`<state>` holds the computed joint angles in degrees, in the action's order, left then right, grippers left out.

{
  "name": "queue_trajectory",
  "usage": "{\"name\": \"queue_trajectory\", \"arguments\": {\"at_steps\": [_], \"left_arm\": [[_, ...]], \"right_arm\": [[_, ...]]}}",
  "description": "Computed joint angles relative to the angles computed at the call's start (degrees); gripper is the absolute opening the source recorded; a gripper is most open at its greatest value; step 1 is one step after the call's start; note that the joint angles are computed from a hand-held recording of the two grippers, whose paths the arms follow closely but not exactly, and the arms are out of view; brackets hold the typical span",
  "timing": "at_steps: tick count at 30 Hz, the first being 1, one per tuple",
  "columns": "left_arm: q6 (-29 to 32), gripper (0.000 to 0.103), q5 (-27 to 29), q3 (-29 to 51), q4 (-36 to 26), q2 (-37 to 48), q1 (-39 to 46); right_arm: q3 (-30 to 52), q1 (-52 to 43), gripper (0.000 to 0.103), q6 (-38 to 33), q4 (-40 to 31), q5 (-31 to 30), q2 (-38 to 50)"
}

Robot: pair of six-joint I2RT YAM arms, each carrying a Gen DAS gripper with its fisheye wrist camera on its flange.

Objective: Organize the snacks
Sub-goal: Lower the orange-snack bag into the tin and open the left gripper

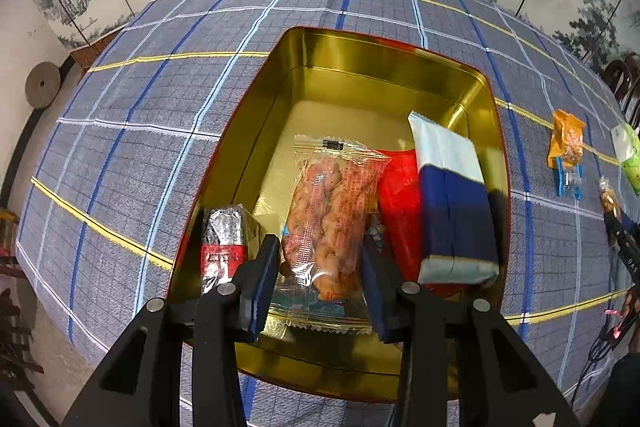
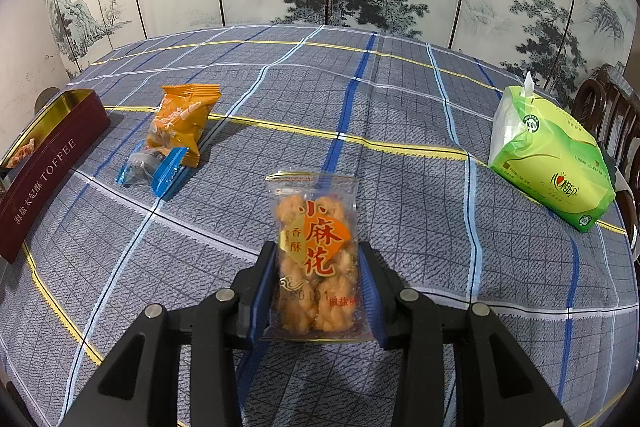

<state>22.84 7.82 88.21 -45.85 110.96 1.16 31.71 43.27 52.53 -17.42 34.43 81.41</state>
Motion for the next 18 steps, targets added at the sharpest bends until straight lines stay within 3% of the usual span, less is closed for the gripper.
{"name": "queue_trajectory", "arguments": {"at_steps": [12,18], "left_arm": [[2.5,0.038,-4.4,-5.3,5.1,-3.1,-2.1],[2.2,0.049,-4.9,-6.5,5.9,-3.7,-2.5]], "right_arm": [[0.1,0.0,0.040,0.0,-0.2,0.0,-0.1],[0.2,0.1,0.040,0.1,-0.4,0.1,-0.1]]}}
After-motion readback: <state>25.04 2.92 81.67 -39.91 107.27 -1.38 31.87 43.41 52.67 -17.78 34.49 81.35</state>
